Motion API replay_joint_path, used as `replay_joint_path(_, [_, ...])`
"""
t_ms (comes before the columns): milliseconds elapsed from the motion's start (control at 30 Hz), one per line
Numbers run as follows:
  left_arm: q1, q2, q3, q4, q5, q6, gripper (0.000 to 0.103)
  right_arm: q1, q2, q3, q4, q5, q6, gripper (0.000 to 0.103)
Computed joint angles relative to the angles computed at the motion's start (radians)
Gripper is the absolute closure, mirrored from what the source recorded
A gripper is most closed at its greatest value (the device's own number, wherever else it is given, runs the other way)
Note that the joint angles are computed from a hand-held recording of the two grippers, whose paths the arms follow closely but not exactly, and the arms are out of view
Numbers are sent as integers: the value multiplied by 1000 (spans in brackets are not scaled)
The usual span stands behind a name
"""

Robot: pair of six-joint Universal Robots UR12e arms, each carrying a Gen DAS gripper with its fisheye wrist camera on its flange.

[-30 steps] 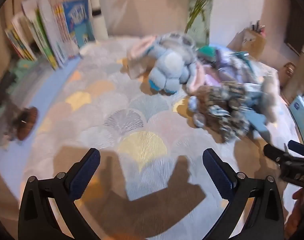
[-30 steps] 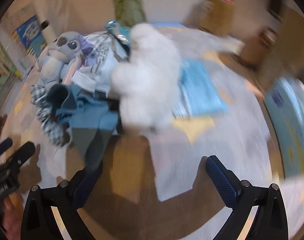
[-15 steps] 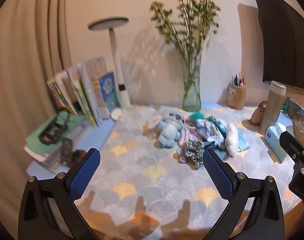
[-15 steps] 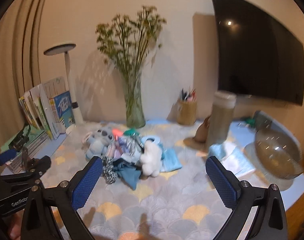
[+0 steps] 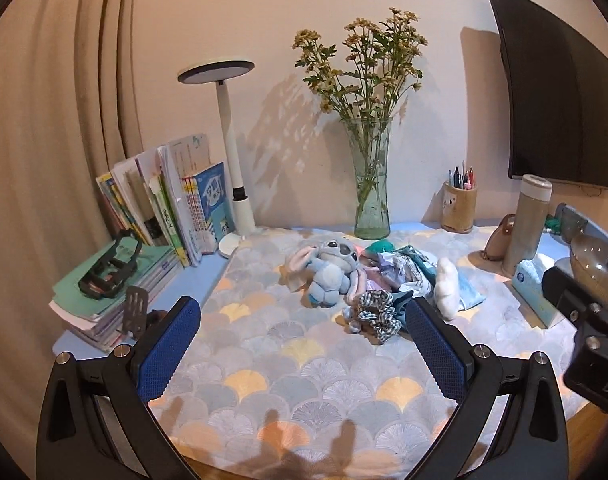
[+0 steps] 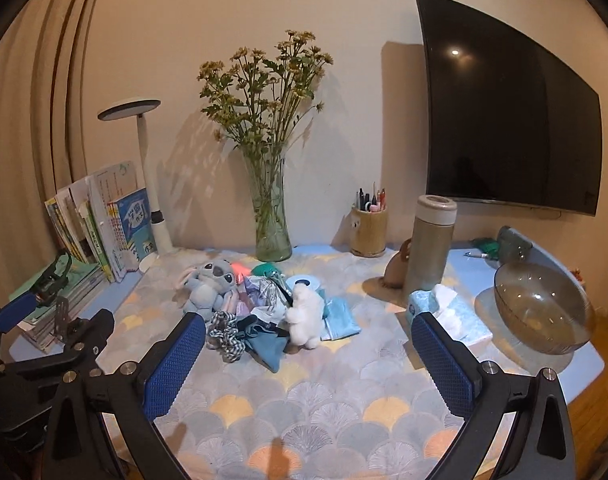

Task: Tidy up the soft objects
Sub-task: 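Move both grippers toward the pile of soft items on the table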

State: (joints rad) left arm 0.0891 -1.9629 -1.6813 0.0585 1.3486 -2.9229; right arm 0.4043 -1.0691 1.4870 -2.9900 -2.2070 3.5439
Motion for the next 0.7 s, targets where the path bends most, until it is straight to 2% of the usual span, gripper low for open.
replay_joint_path(200, [0,-4,27,-81,17,-40,1,1,5,-10,31,-7,-2,0])
replay_joint_path(500, [-11,-2,25,-39,45,-25,1,-8,-5,-4,55,10,18,0])
replay_joint_path(633, [-13,-2,24,-38,38,-10,1,-1,1,-4,49,-37,-5,0])
replay_joint_path(700, [-16,-4,26,-37,43,-4,1,-5,-2,0,56,-25,9,0])
